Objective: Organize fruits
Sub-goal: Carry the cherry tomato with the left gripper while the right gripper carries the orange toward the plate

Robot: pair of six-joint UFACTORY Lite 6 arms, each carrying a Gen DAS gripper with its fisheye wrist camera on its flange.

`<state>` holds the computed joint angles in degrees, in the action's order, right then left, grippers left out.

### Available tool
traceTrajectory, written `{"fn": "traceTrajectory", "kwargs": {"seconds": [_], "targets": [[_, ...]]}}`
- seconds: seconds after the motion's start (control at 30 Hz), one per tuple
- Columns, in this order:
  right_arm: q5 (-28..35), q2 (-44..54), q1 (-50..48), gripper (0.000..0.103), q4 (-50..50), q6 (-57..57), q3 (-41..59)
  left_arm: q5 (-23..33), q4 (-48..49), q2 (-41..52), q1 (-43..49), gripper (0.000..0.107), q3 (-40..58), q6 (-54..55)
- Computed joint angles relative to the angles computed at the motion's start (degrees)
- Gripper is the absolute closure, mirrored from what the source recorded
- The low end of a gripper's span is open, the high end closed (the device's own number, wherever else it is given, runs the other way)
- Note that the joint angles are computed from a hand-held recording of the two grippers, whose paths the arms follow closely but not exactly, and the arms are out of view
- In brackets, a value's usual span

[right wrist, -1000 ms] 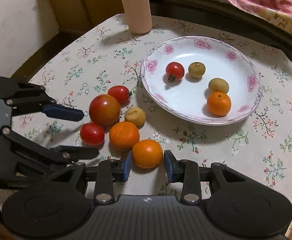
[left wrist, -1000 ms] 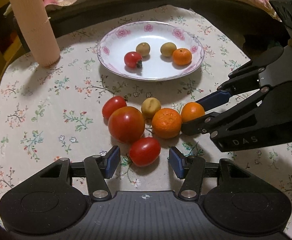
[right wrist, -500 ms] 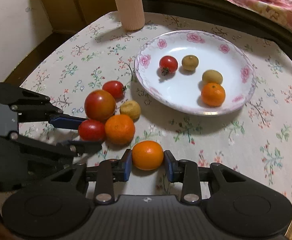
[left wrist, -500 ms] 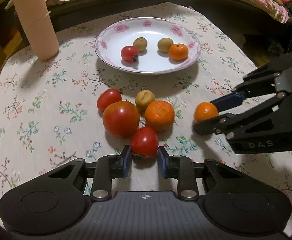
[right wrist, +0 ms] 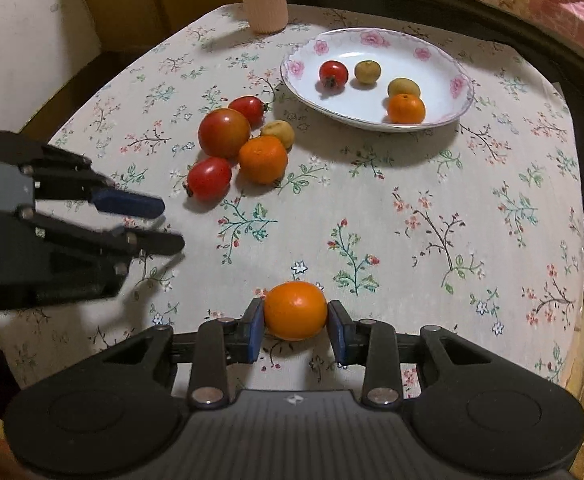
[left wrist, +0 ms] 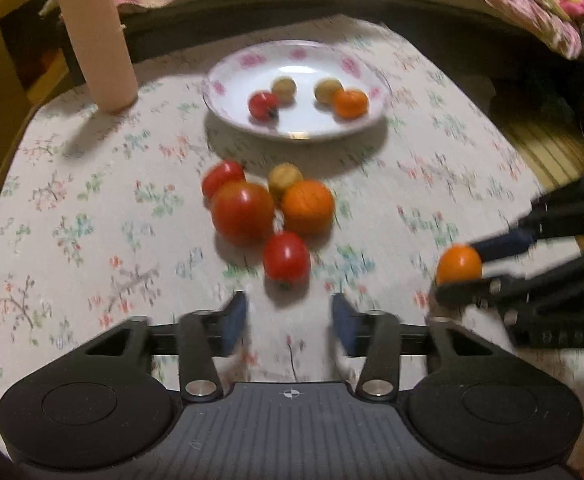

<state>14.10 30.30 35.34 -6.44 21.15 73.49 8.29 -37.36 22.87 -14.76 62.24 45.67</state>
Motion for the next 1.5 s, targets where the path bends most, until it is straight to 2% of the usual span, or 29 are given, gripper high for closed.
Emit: {"fn": "traceTrajectory", "kwargs": {"seconds": [0.13,0.27,0.4,0.67,0.8,0.83,0.9,0.97,1.03,1.2,1.23,1.27,1.3,1.4,1.5], "targets": [[-0.41,1.49,-0.47,0.067,2.04,-0.98,2.28,0.13,1.76,3.39,-1.12,0.044,3.97,-2.37],[-0.18,3.81,-1.09,0.067,7.45,-6.80,4.86,-0.65,12.74,6.33,-2.64,0.044,6.24,-12.59],[-0.30,4.62,-1.38,0.067,8.34,-9.22,4.94,-0.82,18.97,8.71,-3.03,0.044,8.38,-19.36],[0.68,3.82,-2.60,0.066,15.75,-18.23,4.40,-1.14,15.18,9.81,-3.05,0.043,9.41,-15.64],[0.87,3.95,-2.61,0.065,15.64,-18.02,4.57,-1.41,13.79,9.57,-2.77,0.037,8.78,-14.14],[1.10,4.06,-2.54,0.061,15.44,-17.84,4.83,-1.19,14.43,9.64,-2.74,0.033,8.90,-14.84],[1.23,4.04,-2.35,0.054,13.72,-16.36,4.90,-1.11,15.37,9.75,-2.88,0.033,9.01,-15.94],[1.29,3.88,-2.39,0.053,12.85,-15.48,4.73,-1.21,14.79,9.69,-3.09,0.035,9.07,-15.22],[0.81,3.49,-2.62,0.053,13.03,-15.23,4.28,-0.64,9.34,9.77,-2.84,0.043,9.44,-9.89],[-0.79,2.63,-2.73,0.055,11.21,-12.72,3.41,-1.76,19.18,8.92,-2.85,0.063,8.59,-19.79],[-0.72,2.64,-2.81,0.060,12.80,-14.10,3.37,-1.70,21.78,8.77,-2.73,0.069,8.55,-22.48],[-0.49,2.76,-2.95,0.066,16.32,-17.61,3.49,-1.73,22.08,8.64,-2.51,0.070,8.39,-22.77],[-0.32,2.99,-2.87,0.067,17.44,-18.79,3.69,-1.48,19.99,8.40,-2.27,0.070,8.21,-20.79],[-0.62,3.03,-1.73,0.067,10.55,-12.57,3.74,-1.38,15.85,7.38,-2.31,0.071,6.89,-16.04],[-0.71,2.83,-1.78,0.068,10.65,-12.35,3.45,-0.82,14.68,5.39,-2.41,0.071,4.61,-14.16]]}}
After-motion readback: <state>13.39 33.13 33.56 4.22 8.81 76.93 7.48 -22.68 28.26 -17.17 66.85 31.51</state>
